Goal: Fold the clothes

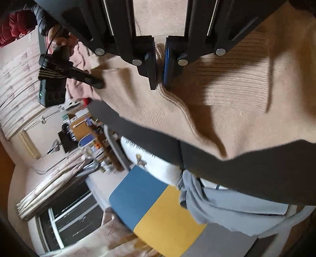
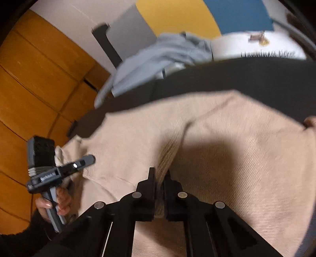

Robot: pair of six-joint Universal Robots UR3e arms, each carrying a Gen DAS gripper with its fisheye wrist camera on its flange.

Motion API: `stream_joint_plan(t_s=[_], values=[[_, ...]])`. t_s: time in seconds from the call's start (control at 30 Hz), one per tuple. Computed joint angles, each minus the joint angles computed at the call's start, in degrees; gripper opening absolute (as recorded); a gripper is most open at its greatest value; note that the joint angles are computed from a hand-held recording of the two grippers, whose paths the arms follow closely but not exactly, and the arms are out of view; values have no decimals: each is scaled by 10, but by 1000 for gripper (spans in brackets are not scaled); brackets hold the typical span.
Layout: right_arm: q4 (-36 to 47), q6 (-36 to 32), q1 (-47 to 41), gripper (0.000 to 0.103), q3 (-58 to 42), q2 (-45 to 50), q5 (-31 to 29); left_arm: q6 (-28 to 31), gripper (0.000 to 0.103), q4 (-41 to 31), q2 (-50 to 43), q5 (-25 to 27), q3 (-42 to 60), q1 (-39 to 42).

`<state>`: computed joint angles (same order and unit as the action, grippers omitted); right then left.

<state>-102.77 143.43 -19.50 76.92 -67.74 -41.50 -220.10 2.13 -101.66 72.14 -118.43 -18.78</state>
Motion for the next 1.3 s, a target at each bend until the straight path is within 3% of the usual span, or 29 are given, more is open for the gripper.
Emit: stream_joint_plan(t_s=[0.1,0.3,0.37,0.43,0.53,0.63,0.73,0.87,0.9,0.97,1.1,1.3], values=[[37,-42,-27,7,26,-48,32,12,5,-29,5,5,-16,2],[-46,-20,-5,8,83,-39,-59,7,8,-69,10,65,-11,-28],[-45,-18,-15,9,91,-38,-48,2,9,-89,24,105,-7,-40],[-32,-25,-29,20,89,-49,-36,-10,12,-92,46,143,-8,-48],[-59,-23,-35,35,96,-82,-20,-24,17,-50,42,147,-3,-52],[-85,-2,-11,39,77,-78,2,-12,17,-53,-6,156,54,-75],[-153,39,42,40,53,-40,-34,6,17,-112,-53,189,107,-107],[-273,71,81,43,96,-10,-141,13,14,28,-80,186,23,-105],[-313,68,79,44,127,-14,-140,-4,9,50,-75,166,1,-90],[-367,46,63,44,179,-28,-116,-21,8,85,-78,145,-20,-76],[-386,50,56,45,187,-23,-105,-27,8,75,-83,171,-8,-92],[-446,61,80,47,215,-33,-146,-77,8,64,-116,196,46,-107]])
